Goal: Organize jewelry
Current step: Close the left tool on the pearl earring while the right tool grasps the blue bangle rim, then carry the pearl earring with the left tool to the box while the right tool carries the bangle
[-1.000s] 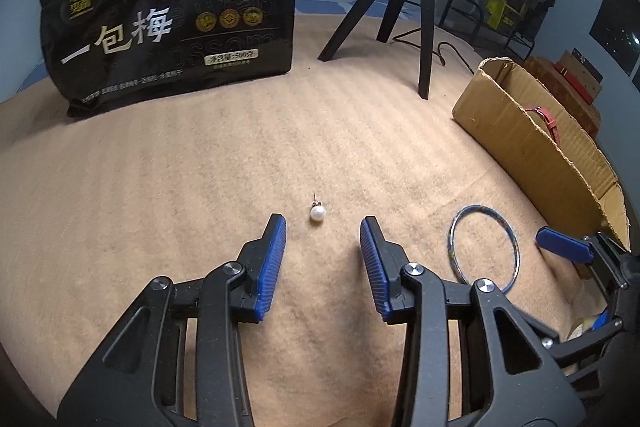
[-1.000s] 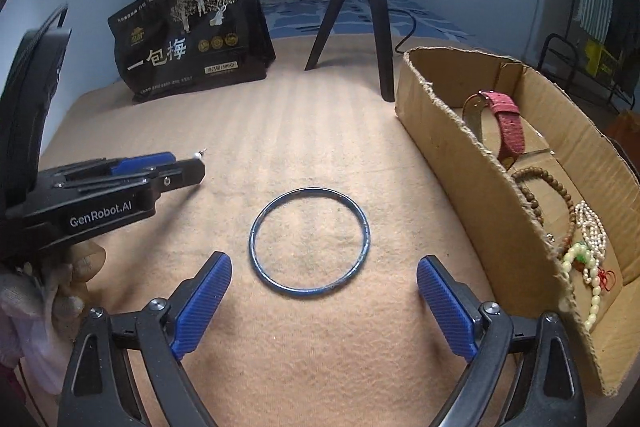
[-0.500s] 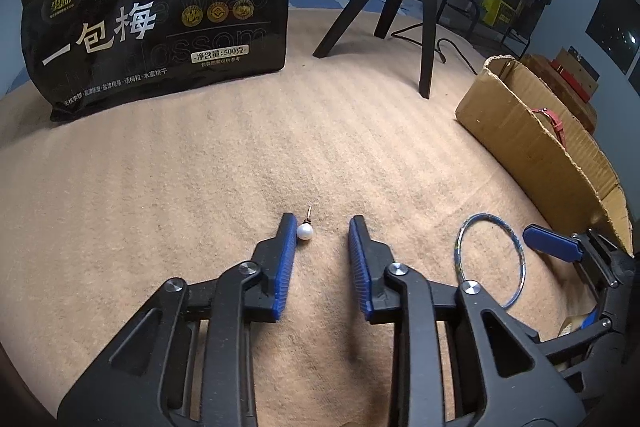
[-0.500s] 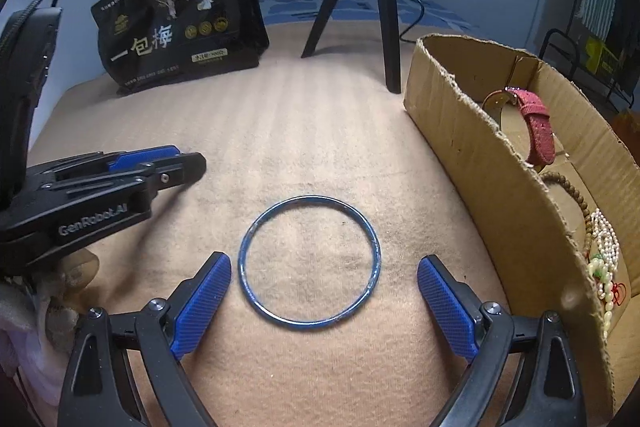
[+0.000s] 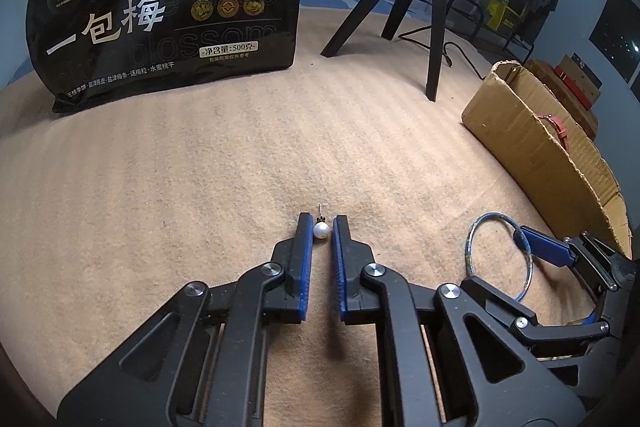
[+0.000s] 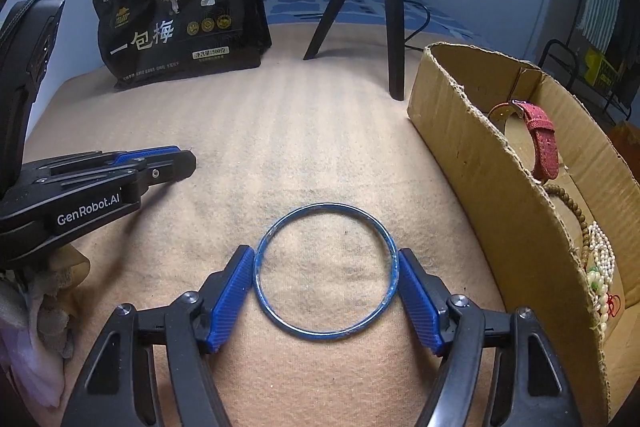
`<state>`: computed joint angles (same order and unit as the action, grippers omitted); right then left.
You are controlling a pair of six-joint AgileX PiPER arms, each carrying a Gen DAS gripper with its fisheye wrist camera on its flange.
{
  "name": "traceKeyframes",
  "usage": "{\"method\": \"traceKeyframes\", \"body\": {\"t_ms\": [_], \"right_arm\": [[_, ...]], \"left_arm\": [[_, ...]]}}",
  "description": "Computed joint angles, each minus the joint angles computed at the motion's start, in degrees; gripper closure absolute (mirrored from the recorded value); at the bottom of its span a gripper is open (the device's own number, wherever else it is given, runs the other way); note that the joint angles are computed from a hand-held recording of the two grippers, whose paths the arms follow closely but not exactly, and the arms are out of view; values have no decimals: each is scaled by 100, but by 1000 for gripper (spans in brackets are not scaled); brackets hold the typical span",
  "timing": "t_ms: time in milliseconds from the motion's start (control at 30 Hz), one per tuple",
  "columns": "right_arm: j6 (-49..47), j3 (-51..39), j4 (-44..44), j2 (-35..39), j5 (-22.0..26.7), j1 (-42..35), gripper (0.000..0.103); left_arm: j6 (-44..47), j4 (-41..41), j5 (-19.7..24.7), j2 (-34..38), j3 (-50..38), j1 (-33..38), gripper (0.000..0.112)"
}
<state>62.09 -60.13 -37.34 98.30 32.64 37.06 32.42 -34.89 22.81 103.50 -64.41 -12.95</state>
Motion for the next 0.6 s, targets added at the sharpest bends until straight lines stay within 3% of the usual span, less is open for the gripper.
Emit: {"method": "traceKeyframes", "body": {"t_ms": [600], "right_arm": [[29, 279, -10, -444, 121, 238, 30]], "left_arm": [[-805, 627, 35, -433, 326, -28, 106]]}}
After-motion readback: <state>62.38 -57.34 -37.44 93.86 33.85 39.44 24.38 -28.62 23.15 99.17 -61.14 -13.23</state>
